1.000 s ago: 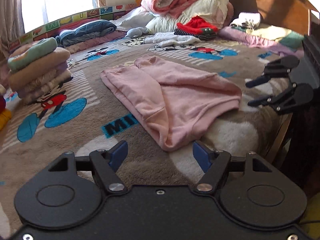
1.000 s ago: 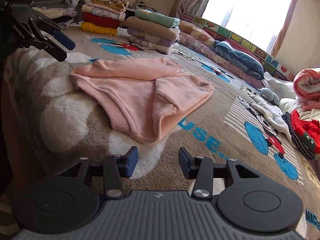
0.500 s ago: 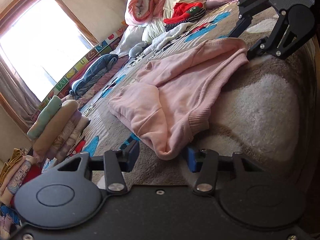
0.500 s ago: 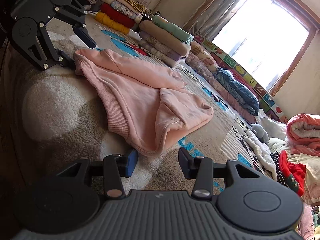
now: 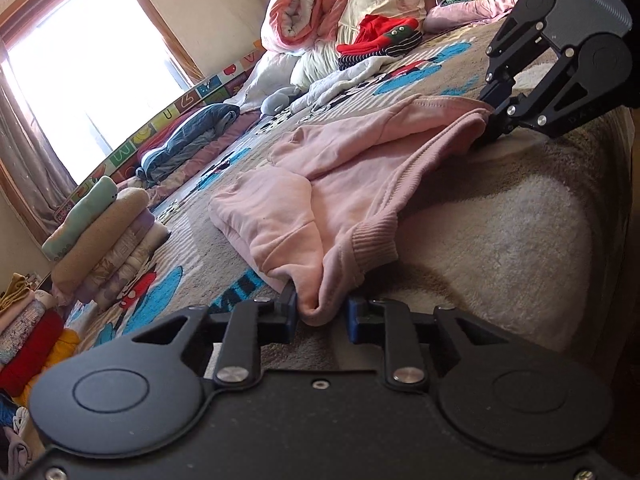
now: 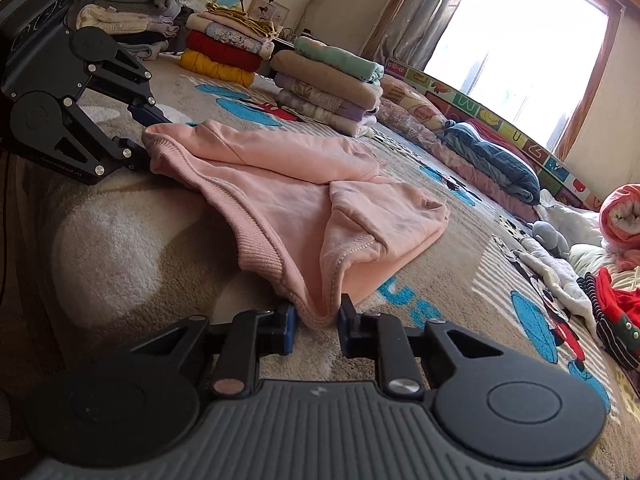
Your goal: Fold clothes
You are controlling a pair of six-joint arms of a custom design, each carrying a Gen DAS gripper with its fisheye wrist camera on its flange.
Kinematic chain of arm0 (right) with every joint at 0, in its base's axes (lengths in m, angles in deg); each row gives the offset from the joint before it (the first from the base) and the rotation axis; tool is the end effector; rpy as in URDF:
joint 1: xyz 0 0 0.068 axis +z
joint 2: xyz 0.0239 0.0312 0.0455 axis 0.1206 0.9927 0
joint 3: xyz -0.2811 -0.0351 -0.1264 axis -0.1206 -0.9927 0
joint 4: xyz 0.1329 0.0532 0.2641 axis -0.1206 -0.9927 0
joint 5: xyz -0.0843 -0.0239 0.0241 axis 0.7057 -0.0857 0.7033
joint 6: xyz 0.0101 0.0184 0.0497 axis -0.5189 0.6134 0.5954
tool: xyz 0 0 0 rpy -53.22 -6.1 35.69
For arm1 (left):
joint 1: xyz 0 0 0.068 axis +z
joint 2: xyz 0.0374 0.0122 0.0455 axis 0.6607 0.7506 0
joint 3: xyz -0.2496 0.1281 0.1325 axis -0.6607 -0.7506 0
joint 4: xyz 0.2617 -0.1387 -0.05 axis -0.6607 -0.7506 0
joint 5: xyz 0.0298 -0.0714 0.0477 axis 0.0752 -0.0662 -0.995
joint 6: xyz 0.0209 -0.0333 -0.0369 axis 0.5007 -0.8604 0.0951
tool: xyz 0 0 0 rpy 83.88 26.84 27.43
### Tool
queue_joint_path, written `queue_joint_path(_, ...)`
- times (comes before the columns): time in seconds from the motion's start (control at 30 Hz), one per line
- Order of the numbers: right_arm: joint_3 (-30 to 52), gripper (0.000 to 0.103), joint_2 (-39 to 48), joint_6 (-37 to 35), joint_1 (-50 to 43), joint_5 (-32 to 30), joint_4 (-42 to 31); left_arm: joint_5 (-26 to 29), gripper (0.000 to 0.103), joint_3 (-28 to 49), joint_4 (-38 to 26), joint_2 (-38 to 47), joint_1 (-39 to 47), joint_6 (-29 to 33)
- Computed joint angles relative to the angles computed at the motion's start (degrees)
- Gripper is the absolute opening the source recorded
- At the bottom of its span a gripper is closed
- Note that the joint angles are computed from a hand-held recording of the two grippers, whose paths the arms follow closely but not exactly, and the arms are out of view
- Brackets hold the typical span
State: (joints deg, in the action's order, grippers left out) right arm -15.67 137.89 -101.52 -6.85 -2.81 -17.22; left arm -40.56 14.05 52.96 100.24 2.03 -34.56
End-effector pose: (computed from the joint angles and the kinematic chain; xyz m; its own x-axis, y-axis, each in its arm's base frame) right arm 0.2258 -0.0338 0.0386 -0.1835 -0.5748 -0.7974 -0.6043 0.7058 -0.3697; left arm 0.2119 -0.1562 0.0175 -0.1722 0.6779 -0.7147 0.4527 0.6988 0.5538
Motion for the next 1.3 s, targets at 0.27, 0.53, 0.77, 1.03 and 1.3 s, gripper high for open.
queue_joint_path(0.27, -5.4, 0.016, -10.2, -3.2, -3.5, -5.0, -5.4, -1.8, 0.01, -5.9, -8.0, -13.2, -3.8, 1.2)
queue_joint_path(0.53, -8.4, 0.016, -38.5, -6.0, -18.3, -22.5, -32.3, 7.1, 0.01, -11.0, -26.0, -40.7, -3.0, -7.2)
queue_joint_path(0.77, -1.4, 0.016, -32.9, 15.2, -17.5, -26.9, -25.0, 23.4, 0.01, -5.4, -21.5, -37.4, 8.2, -21.2)
queue_joint_path(1.03, 13.0, 0.016, -13.8, 45.0, -10.5, -25.0, -10.3, 34.9, 0.01, 7.6, -27.6, -30.4, 17.7, -34.7)
queue_joint_path(1.3, 29.7, 0.016, 0.5, 60.8, -5.1, -23.6, -13.0, 45.5, 0.01, 22.4, -33.5, -17.5, 25.4, -48.4)
